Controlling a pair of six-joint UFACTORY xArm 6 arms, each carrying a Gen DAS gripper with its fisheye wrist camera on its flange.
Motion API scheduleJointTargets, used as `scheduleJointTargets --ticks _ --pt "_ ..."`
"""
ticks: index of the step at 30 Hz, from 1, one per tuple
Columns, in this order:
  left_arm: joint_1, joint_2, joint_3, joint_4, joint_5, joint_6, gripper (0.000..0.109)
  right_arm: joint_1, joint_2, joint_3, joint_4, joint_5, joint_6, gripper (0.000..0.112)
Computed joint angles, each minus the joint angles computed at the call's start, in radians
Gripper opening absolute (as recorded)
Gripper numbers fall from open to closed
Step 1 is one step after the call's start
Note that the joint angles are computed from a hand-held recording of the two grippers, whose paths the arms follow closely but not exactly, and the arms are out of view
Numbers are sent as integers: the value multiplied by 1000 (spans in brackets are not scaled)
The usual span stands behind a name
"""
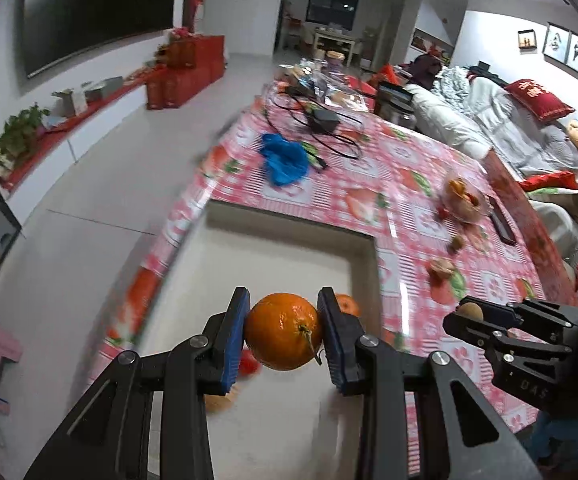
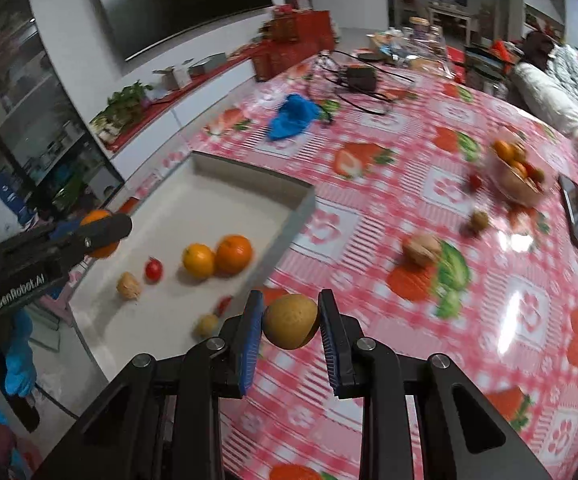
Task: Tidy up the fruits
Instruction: 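Lower both grippers over the tray and open them to drop the fruit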
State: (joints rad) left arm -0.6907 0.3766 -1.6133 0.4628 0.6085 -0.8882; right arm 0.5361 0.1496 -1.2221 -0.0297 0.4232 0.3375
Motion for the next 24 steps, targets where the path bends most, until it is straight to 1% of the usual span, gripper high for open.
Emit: scheduleJointTargets --ticks 3,9,15,21,22,24 --pt "20 13 4 -23 4 13 38 15 69 -99 31 34 -46 29" --pt "35 66 14 -99 5 43 38 36 213 -289 79 116 -109 29" --pt "42 76 32 -105 -7 37 38 41 318 -436 79 181 -112 29" --pt "41 93 21 -94 -1 44 39 38 398 -538 118 229 -112 29" --pt "41 93 22 -84 -2 37 39 38 408 -551 123 237 -113 29" --pt "37 94 24 -58 -3 21 47 38 426 -576 139 255 -121 29"
